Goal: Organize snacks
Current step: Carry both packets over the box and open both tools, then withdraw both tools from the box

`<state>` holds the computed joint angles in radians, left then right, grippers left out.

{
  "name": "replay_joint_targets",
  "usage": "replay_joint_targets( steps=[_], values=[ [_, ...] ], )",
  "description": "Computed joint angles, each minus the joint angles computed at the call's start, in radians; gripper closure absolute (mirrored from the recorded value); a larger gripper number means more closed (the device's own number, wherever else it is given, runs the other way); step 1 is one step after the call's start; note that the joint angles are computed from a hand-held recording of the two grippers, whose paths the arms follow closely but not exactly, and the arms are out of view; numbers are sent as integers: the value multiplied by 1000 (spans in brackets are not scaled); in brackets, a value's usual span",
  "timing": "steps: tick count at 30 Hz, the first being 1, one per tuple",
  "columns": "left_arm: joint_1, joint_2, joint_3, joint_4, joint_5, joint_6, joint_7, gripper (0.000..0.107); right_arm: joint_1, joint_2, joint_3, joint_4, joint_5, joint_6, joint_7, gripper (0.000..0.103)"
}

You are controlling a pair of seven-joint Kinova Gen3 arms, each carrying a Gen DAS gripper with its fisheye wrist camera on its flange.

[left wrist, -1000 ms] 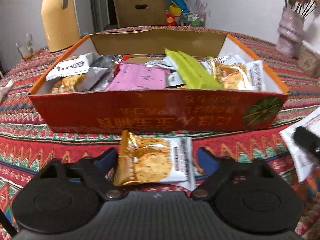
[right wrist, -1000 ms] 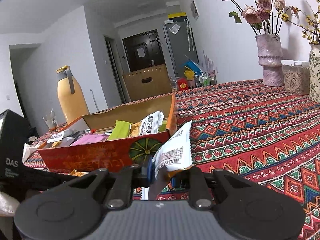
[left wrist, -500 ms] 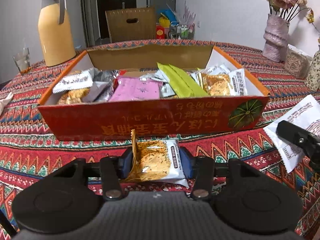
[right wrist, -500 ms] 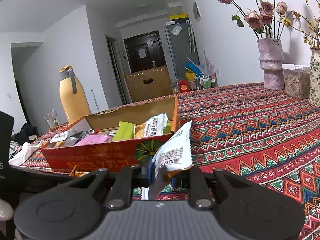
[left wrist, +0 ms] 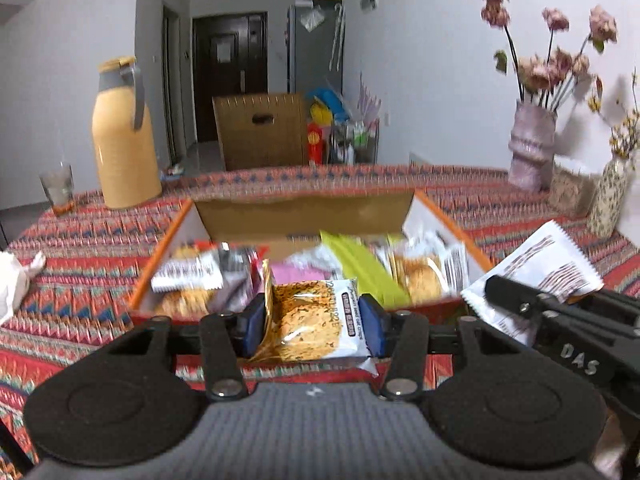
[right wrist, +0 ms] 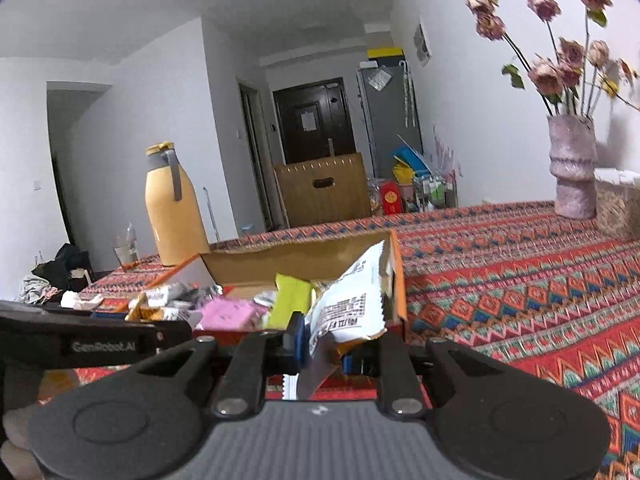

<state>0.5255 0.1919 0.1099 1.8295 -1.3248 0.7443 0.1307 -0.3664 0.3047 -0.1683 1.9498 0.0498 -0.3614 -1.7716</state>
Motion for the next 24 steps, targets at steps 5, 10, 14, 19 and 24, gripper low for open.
replay_joint_targets(
  steps=[5,10,14,19,24],
  values=[
    [-9,4,-12,-21,-73,12,39,58,-30,31,13,-88,-9,33,33,86],
    [-43,35,-29,-59,-118,-4,31,57,-27,91,-9,-212,15,97,51,86],
    [-71,69,-53,-105,-93,-26,-6,57,-104,148,68,-339,-29,203,100,86],
    [-90,97,-81,-138,-51,-39,-47,40,-127,217,102,-474,-60,341,114,84],
    [-71,77,-112,-80,-127,-27,64,6,-211,237,230,-498,-91,379,63,15]
  ],
)
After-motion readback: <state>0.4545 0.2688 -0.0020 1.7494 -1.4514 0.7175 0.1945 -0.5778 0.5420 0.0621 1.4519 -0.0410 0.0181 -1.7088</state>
